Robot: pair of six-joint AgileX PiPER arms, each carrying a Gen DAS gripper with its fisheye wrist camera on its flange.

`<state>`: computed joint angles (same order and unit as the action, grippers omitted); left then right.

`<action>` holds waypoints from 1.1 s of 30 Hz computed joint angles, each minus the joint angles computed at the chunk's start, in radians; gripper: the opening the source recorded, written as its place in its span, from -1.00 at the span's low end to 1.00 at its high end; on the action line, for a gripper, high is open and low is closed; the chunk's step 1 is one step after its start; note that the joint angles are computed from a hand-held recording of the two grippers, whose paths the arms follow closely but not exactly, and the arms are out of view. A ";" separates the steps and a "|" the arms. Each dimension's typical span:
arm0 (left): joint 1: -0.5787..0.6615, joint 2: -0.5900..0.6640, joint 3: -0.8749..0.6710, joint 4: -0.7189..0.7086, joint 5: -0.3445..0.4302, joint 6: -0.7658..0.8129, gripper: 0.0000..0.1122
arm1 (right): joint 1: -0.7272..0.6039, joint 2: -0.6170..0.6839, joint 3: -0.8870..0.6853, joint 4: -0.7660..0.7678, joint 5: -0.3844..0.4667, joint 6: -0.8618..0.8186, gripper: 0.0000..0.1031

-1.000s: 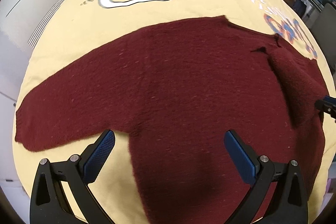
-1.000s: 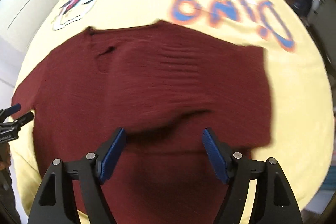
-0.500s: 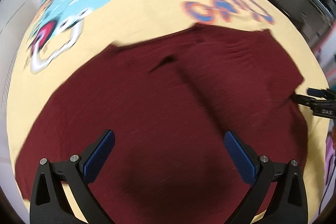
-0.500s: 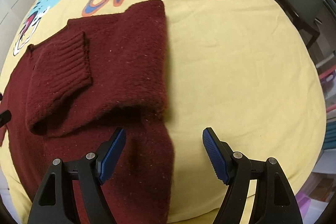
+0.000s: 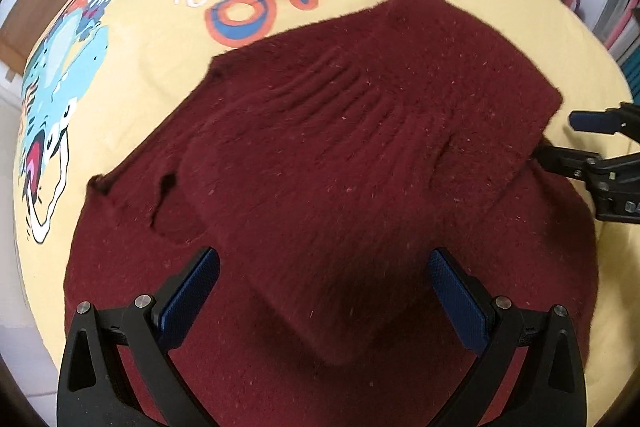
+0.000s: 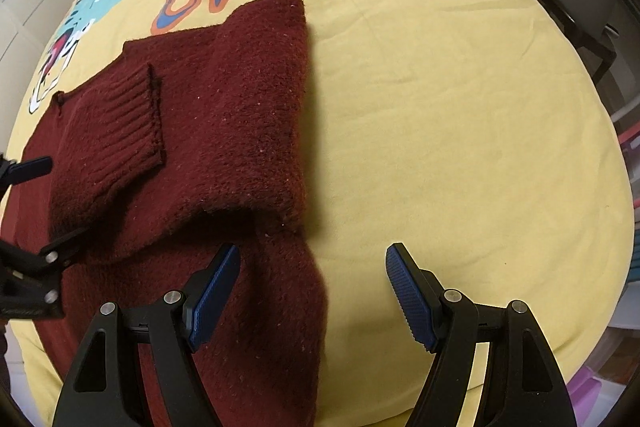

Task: Fold small clothes
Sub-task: 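Grasp the other sleeve with the left gripper and lay it across the body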

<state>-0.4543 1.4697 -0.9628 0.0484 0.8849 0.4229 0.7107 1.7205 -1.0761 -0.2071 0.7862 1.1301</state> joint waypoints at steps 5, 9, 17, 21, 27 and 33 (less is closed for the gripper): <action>-0.015 0.096 -0.047 0.052 -0.029 -0.064 0.47 | -0.008 0.020 -0.015 0.013 -0.009 -0.019 0.49; 0.018 0.142 -0.092 0.018 -0.036 -0.040 0.01 | -0.013 0.038 -0.025 0.036 -0.019 -0.042 0.49; 0.195 0.219 -0.245 -0.141 0.018 0.074 -0.73 | -0.010 0.084 -0.089 0.034 0.008 -0.060 0.49; 0.353 0.226 -0.312 -0.267 0.066 0.170 -0.73 | -0.003 0.102 -0.124 0.026 0.027 -0.065 0.49; 0.575 0.328 -0.444 -0.406 0.157 0.254 -0.72 | 0.015 0.133 -0.171 0.007 0.052 -0.054 0.49; 0.703 0.418 -0.506 -0.421 0.248 0.258 -0.67 | 0.026 0.144 -0.187 0.009 0.071 -0.059 0.49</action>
<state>0.2491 1.8880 -1.4685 -0.3725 1.1330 0.6807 0.7366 1.8641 -1.2636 -0.1985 0.8572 1.0710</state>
